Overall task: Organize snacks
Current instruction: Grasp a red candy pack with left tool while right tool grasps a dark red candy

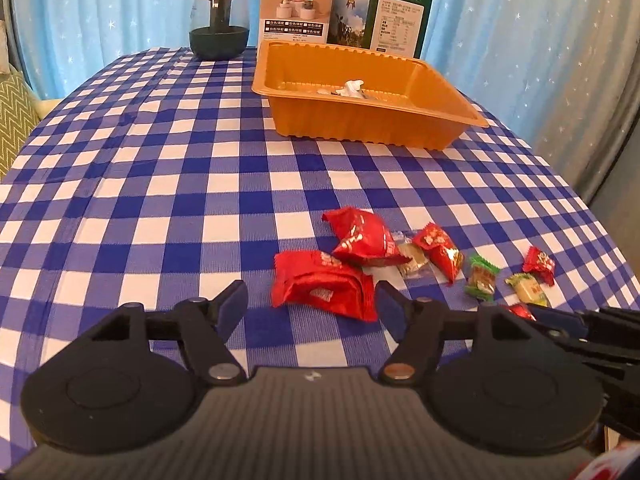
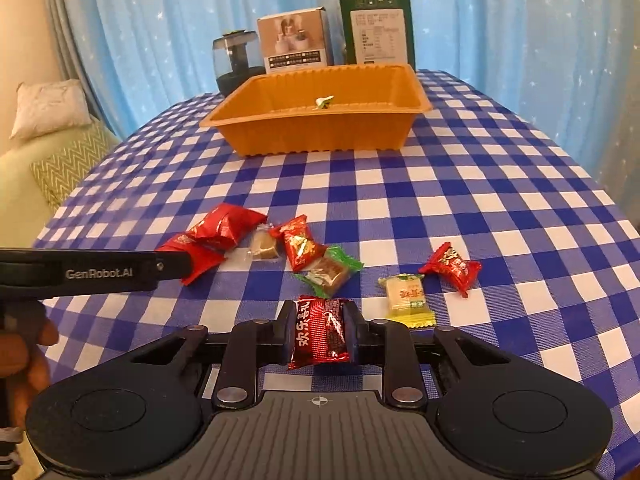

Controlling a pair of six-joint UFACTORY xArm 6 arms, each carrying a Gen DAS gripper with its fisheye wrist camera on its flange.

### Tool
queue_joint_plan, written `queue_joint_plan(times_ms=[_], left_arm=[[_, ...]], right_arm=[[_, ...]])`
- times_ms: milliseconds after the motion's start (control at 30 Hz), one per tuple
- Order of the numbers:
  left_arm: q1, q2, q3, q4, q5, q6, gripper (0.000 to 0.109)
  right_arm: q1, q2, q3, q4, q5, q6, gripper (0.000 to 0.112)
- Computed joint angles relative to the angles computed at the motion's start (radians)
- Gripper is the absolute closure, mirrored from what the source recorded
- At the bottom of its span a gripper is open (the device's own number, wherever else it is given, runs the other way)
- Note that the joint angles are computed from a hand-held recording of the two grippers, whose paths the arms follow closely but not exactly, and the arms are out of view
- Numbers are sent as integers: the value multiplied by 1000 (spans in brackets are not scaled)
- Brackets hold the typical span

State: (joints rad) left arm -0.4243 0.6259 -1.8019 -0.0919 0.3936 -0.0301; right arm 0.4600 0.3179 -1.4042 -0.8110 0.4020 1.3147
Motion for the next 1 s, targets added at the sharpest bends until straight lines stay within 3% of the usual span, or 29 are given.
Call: queue_joint_plan(times_ms=[200,300,433,733,1000], left_arm=[[-5,71,-78,60,-14,-20,44],[-7,101,-114,50,3,-11,59],[-14,92,-103,84,7,-8,70],[-18,10,-16,108,39,-28,73],[-7,-62,43,21,11,23,74]], right_arm=[[-2,5,-7,10,1,15,87],[-3,5,-9,8,2,24,87],[-5,9,-12,17,3,24,87],[0,17,-30,3,-6,31,87],[-9,10,-44,-43,-15,34,87]])
